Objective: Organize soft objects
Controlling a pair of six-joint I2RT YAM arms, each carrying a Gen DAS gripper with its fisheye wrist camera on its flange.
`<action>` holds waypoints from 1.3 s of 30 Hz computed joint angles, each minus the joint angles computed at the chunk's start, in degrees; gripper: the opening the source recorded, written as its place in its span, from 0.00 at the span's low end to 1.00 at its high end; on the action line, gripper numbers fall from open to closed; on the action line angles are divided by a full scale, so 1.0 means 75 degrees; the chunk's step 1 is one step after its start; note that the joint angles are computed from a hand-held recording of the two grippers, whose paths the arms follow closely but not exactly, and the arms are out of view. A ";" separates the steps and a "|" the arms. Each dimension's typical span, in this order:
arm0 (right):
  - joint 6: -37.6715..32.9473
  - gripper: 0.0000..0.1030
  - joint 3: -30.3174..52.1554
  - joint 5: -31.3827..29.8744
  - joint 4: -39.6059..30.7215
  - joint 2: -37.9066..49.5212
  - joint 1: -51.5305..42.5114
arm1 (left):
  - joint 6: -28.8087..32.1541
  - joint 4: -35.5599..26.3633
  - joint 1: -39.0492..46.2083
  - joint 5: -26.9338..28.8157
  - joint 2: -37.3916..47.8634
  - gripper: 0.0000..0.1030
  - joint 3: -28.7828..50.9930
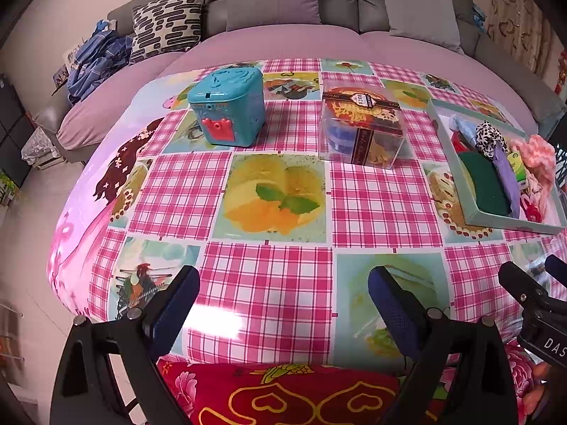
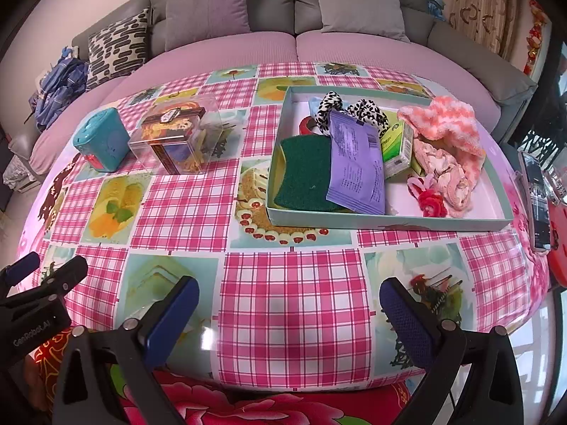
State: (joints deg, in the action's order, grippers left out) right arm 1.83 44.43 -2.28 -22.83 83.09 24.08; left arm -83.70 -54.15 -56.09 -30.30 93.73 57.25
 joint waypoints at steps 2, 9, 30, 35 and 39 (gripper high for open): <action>0.0049 1.00 -0.0021 0.0010 0.0021 -0.0017 -0.0003 | -0.0018 -0.0001 0.0002 0.0009 -0.0002 0.93 -0.0006; 0.0070 1.00 -0.0043 0.0019 0.0022 -0.0038 0.0004 | -0.0022 0.0029 0.0023 0.0057 0.0006 0.93 -0.0012; 0.0112 1.00 -0.0055 0.0112 0.0018 -0.0037 0.0042 | 0.0043 0.0011 0.0064 0.0120 0.0077 0.93 0.0030; 0.0116 1.00 -0.0052 0.0115 0.0017 -0.0029 0.0048 | 0.0034 0.0032 0.0070 0.0130 0.0074 0.93 0.0025; 0.0096 1.00 -0.0058 0.0114 0.0013 -0.0033 0.0040 | 0.0047 0.0055 0.0073 0.0138 0.0065 0.93 -0.0008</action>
